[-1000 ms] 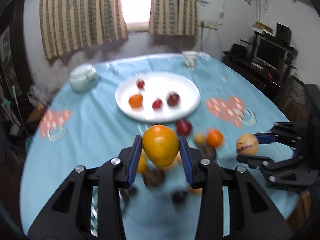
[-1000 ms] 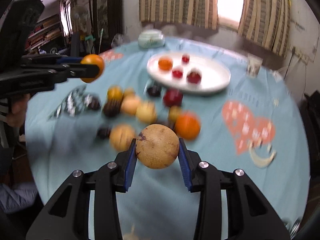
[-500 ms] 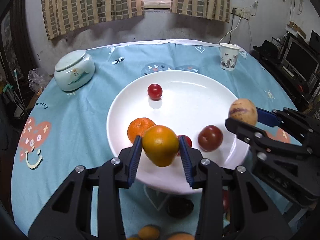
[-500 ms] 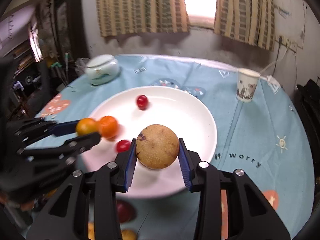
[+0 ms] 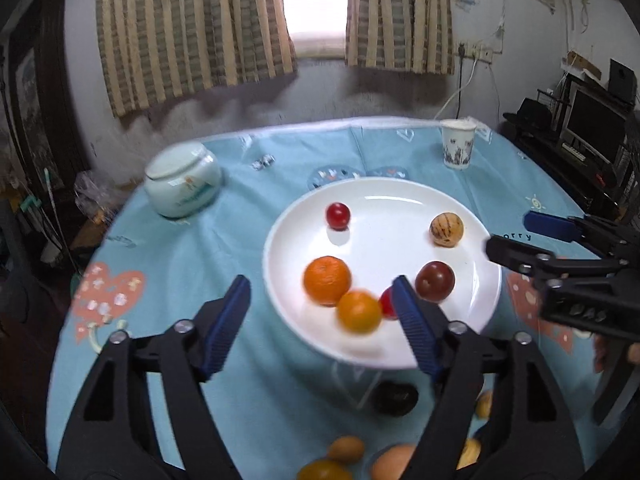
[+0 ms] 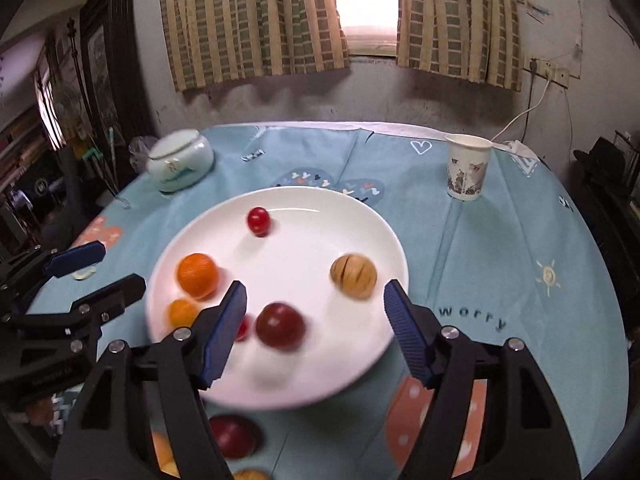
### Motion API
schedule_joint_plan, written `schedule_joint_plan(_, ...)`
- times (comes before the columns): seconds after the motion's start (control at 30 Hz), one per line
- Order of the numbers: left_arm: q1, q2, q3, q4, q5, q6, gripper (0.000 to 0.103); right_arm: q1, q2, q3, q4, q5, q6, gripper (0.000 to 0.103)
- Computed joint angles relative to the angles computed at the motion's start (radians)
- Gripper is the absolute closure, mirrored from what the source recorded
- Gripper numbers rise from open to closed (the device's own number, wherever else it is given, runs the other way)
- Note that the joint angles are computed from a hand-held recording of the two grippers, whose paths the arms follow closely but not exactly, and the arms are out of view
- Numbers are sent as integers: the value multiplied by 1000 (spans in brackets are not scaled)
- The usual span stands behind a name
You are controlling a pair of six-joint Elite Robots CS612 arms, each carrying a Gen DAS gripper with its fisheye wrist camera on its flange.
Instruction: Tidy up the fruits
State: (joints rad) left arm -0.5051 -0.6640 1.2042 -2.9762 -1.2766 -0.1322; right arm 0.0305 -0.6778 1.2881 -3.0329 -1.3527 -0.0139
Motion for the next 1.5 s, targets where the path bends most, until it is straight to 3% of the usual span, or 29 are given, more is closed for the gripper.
schedule_joint_plan(0.13,8,-91,191,-173,-33,-12,13,-15,-74,174,-154,74,1,27)
schedule_joint_plan(0.2,16,-120,256,-213,-81,-37,11,-25,-99,256,-226,115,29,13)
schedule_joint_plan(0.27,22,-141,317,-239,-112,-67,10,-41,-115,322,-272,187,68,9)
schedule_joint_plan(0.43,33,-159,416,-259,-185,-92,11,-85,-100,381,-332,367,177,9)
schedule_joint_plan(0.53,28,-155,438,-250,-203,-71,11,-99,-93,372,-303,393,266,9)
schedule_joint_plan(0.6,18,-150,438,-227,-192,-23,11,-104,-92,376,-310,382,313,9)
schedule_joint_plan(0.73,7,-143,424,-189,-188,40,14,-103,-93,375,-300,383,316,9)
schedule_joint_plan(0.93,11,-139,412,-180,-186,16,14,-87,-102,376,-265,382,192,9)
schedule_joint_plan(1.03,22,-136,403,-164,-223,-14,14,-80,-108,377,-235,389,134,9)
schedule_joint_plan(1.2,37,-128,386,-136,-278,-67,14,-72,-109,372,-178,382,95,9)
schedule_joint_plan(1.5,26,-132,405,-194,-235,-53,13,-58,-110,362,-106,353,49,9)
